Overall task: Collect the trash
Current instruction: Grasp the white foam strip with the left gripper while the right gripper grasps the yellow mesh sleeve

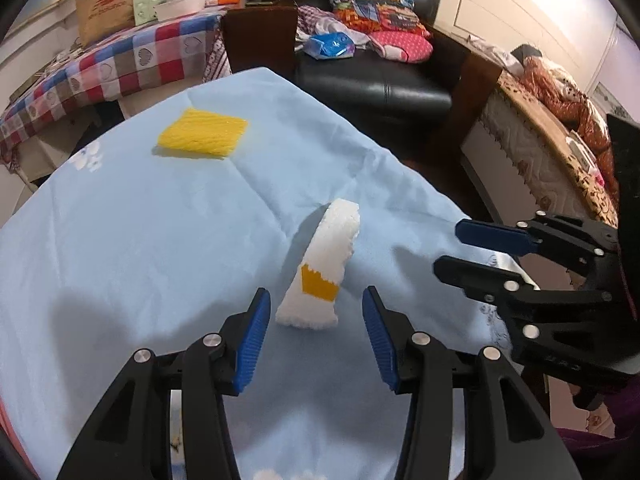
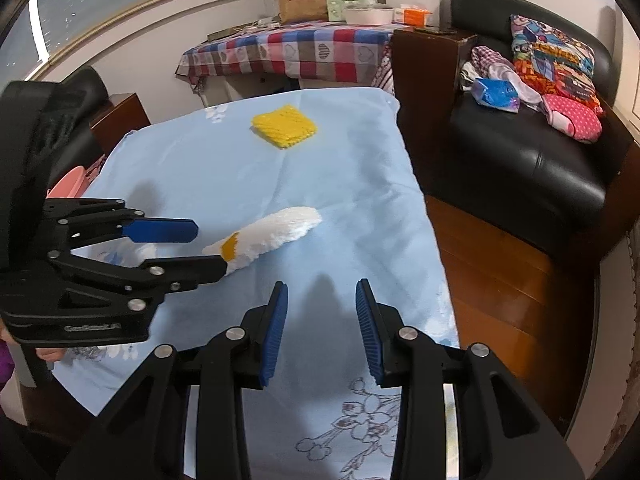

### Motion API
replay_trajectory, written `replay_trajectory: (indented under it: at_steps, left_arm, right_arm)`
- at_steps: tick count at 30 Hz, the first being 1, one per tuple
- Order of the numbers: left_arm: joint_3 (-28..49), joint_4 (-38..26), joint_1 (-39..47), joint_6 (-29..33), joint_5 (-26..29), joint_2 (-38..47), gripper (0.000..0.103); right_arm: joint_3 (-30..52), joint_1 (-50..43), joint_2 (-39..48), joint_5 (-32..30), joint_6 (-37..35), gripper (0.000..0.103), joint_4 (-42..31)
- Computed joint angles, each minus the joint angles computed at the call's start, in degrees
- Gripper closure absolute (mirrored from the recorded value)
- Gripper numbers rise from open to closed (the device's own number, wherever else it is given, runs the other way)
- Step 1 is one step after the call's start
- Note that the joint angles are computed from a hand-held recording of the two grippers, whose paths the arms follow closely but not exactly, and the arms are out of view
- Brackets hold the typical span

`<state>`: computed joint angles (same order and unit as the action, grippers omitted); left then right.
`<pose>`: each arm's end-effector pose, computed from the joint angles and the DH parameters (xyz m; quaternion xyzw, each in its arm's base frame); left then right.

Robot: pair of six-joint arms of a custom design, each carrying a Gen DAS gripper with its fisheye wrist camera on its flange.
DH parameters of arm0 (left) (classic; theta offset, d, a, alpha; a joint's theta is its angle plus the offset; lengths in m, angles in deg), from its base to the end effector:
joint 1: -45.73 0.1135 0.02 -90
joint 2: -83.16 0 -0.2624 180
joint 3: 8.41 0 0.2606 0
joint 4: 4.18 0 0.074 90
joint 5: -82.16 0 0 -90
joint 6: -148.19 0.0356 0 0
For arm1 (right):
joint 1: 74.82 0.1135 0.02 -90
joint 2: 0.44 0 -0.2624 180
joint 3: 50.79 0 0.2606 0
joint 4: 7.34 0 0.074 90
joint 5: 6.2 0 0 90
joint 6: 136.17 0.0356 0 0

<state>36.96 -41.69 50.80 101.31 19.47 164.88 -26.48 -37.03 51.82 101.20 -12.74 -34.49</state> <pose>0.2220 0.0033 0.1172 0.3450 0.8988 -0.1577 0.2200 0.1261 0.0843 0.1103 0.0095 0.9440 0.0553 0.3250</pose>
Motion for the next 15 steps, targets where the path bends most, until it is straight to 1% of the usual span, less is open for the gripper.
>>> replay_trajectory:
  at_steps: [4,8,10,11,12,15]
  left_arm:
    - [-0.3,3.5,-2.1,-1.2,-1.2,2.7,0.056]
    - [-0.8,6.0,-2.4,-1.3,-1.3,4.5,0.056]
    - [-1.0,6.4,-2.1,-0.6,-0.8,4.7,0.061]
    - [-1.3,6.8,-1.7,-0.1,-0.4,4.7,0.068]
    - [-1.6,7.3,-1.6,0.1,-0.3,4.6,0.070]
    - [-2.4,7.7,-0.5,1.1,0.7,4.3,0.070]
  right_arm:
    - [-0.5,-2.0,-0.6,-0.8,-0.8,0.067,-0.1]
    - [-0.8,-4.1,0.2,-1.9,-2.1,0.067,1.0]
    - [-0.7,-4.6,1.0,-2.3,-2.3,0.067,1.7]
    - [-0.5,-4.7,1.5,-2.4,-2.4,0.067,2.1]
    - [-0.4,-4.8,2.0,-2.5,-2.5,0.067,2.5]
    - [0.2,-5.0,4.0,-2.8,-3.2,0.067,4.0]
